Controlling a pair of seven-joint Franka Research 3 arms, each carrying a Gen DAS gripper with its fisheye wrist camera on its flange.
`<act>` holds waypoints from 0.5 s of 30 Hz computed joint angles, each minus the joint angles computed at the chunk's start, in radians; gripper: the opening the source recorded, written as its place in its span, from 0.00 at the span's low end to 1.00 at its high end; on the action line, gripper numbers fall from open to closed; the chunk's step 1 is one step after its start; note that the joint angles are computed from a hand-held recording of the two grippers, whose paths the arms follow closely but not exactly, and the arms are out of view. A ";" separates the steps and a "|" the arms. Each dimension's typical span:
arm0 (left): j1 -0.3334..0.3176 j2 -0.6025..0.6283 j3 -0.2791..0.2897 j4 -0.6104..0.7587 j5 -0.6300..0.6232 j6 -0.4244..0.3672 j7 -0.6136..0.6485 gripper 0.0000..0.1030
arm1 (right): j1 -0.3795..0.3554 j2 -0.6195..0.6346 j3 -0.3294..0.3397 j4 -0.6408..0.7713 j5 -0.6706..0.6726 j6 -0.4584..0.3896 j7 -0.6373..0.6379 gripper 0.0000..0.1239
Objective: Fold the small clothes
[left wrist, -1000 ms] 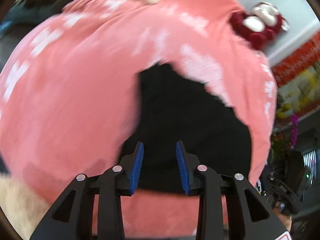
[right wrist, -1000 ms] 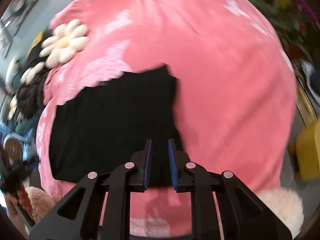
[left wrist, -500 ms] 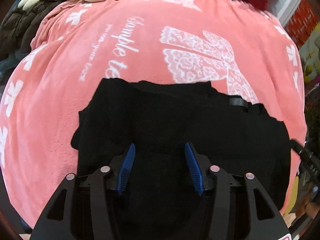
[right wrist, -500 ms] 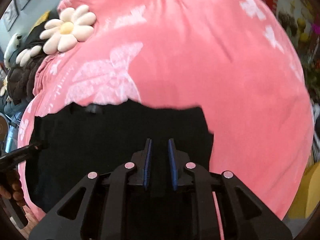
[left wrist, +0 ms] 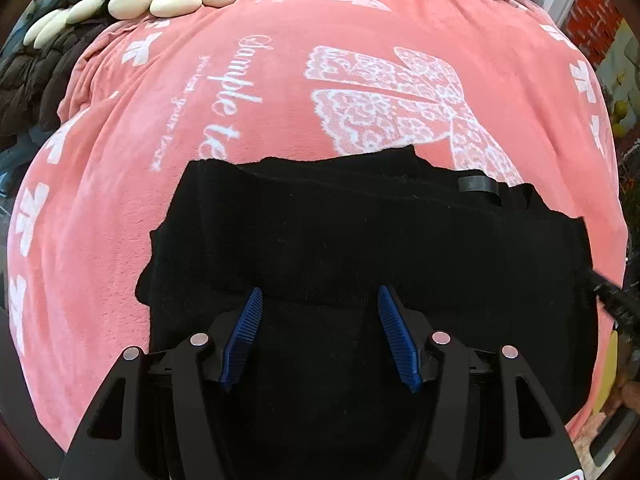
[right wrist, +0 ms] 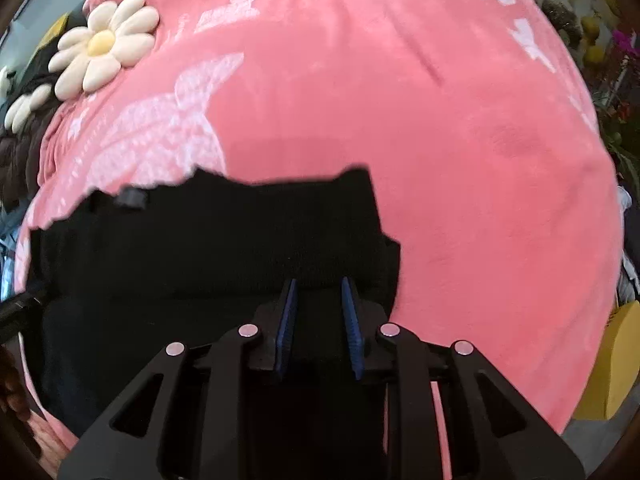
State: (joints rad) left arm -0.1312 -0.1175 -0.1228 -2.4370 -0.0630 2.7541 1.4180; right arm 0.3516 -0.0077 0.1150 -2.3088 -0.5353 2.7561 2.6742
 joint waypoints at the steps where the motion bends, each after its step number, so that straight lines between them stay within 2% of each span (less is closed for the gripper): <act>1: 0.000 -0.001 0.000 0.000 0.000 -0.001 0.001 0.56 | 0.001 0.000 0.000 -0.003 0.024 0.013 -0.019 0.20; 5: 0.000 0.000 -0.002 0.009 0.003 -0.008 -0.010 0.56 | 0.019 0.040 0.007 0.038 0.104 0.043 -0.123 0.20; 9: 0.013 0.052 -0.007 0.069 0.044 -0.036 -0.029 0.61 | 0.055 0.149 -0.015 0.150 0.088 -0.041 -0.181 0.21; 11: 0.023 0.097 -0.005 0.112 0.024 -0.048 -0.011 0.68 | 0.078 0.195 -0.066 0.185 0.028 -0.015 -0.136 0.28; 13: 0.034 0.117 -0.009 0.142 0.018 -0.059 -0.007 0.69 | 0.074 0.209 -0.068 0.225 0.111 -0.053 -0.187 0.29; 15: 0.045 0.097 -0.010 0.135 -0.063 -0.042 0.043 0.67 | 0.082 0.174 -0.083 0.203 0.132 -0.028 -0.173 0.29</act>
State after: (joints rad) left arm -0.0860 -0.0204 -0.1325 -2.3021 -0.1262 2.7120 1.4611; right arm 0.4341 0.1666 0.0320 -2.1056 -0.4031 2.7280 2.5013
